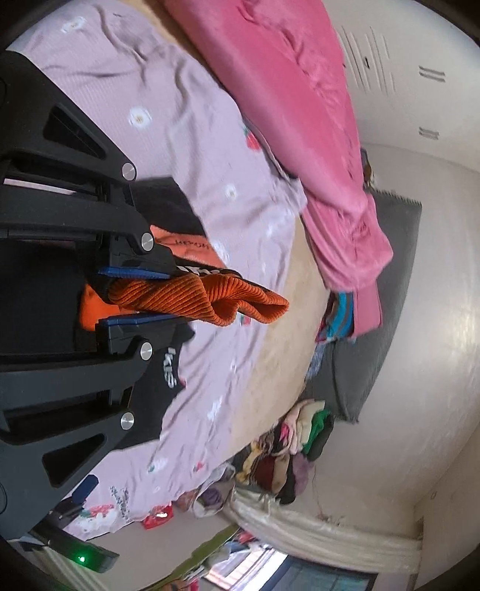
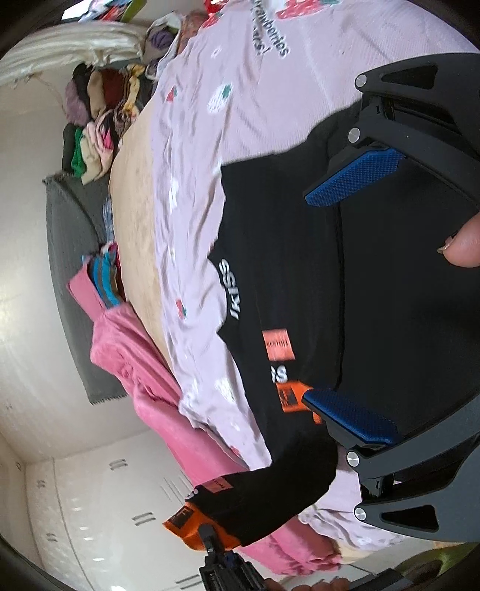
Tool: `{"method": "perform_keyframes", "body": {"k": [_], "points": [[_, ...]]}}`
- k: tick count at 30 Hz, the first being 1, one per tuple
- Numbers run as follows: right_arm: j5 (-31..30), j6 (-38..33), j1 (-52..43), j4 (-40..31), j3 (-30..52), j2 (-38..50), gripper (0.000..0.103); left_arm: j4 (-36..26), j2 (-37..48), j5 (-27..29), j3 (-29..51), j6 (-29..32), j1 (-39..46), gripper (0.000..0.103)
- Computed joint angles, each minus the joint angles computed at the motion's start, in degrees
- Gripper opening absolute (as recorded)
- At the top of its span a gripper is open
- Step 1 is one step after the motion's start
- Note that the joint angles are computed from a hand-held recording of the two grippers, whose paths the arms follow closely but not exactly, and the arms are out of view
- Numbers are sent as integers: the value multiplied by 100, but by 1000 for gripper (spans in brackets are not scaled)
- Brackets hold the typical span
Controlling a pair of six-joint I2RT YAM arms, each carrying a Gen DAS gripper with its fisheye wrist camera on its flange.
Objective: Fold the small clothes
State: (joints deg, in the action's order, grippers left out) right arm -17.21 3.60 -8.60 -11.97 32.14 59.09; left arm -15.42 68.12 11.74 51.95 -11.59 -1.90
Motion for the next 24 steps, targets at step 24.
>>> {"method": "perform_keyframes", "body": {"k": [24], "points": [[-1097, -716, -2939, -9, 186, 647, 98, 1054, 2113, -253, 194, -242, -2333, 8]]}}
